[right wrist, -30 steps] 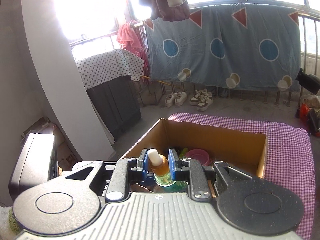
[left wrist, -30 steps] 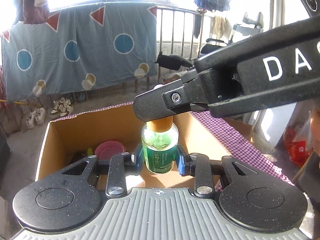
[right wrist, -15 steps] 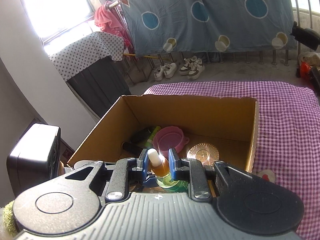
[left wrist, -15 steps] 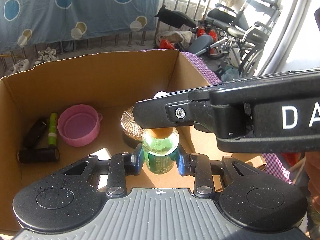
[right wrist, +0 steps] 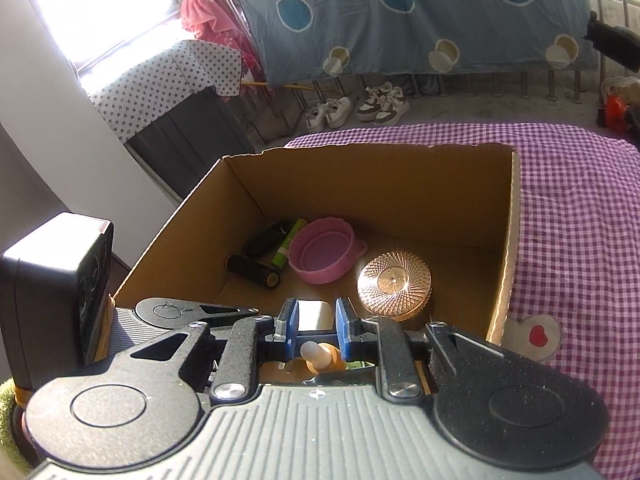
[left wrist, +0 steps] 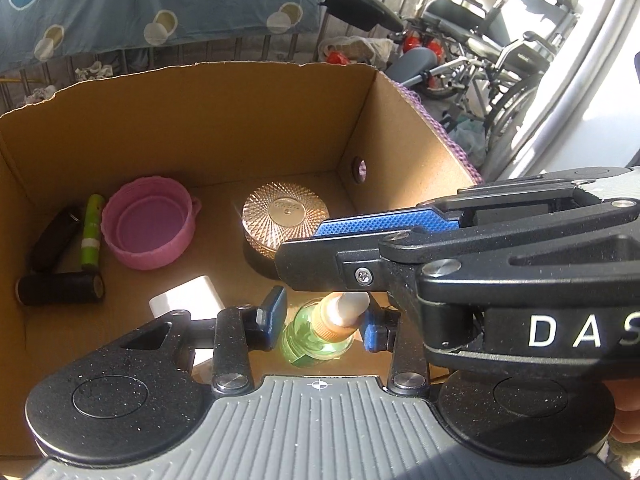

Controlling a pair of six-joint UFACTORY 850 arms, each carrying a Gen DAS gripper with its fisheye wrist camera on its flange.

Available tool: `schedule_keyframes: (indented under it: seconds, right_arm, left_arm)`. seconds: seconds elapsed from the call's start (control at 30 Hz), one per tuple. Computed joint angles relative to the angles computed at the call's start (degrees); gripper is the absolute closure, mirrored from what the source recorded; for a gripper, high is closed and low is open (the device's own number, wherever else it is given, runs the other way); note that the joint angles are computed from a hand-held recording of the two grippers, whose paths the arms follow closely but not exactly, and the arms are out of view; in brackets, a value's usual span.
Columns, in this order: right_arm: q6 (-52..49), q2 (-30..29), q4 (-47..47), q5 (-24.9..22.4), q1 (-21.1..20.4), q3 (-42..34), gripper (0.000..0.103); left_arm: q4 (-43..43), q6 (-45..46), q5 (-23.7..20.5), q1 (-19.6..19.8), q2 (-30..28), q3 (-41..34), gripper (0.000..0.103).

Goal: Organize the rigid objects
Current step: 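Carry the dropper bottle into the box and open the right gripper, then withdraw the open right gripper up out of the box, then move the open right gripper to the white round jar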

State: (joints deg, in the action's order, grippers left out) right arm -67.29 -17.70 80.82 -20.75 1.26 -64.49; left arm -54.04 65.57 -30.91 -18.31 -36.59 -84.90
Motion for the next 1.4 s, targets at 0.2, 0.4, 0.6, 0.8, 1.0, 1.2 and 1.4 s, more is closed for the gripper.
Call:
schedule_keyframes:
  seconds: [0.2,0.4,0.6,0.8,1.0,1.2,1.4]
  right_arm:
    - [-1.2,1.0,1.6,0.5,0.1,0.6,0.081]
    - [-8.9,5.7,11.9,0.6,-0.1,4.8,0.08]
    - [-18.2,13.9,24.7,2.0,1.2,11.4,0.077]
    - [-39.2,23.8,49.4,4.1,4.4,19.8,0.043]
    - [-46.6,27.5,61.8,3.8,8.4,24.1,0.031]
    - [-43.5,24.7,61.2,2.2,11.7,23.2,0.022]
    - [-36.0,17.0,54.6,1.2,14.1,17.6,0.022]
  left_arm:
    - [-3.8,4.4,0.7,0.1,0.8,1.1,0.056]
    - [-16.5,19.8,3.3,0.0,5.2,6.1,0.026]
    - [-31.1,37.4,2.5,1.9,12.5,14.1,0.008]
    - [-42.1,53.4,-0.7,5.2,20.5,23.8,0.001]
    - [-45.1,57.6,-4.4,10.3,25.4,30.7,0.001]
    - [-53.9,64.5,-2.9,12.4,26.3,34.1,0.001]
    - [-60.1,68.2,0.9,13.0,23.8,33.5,0.001]
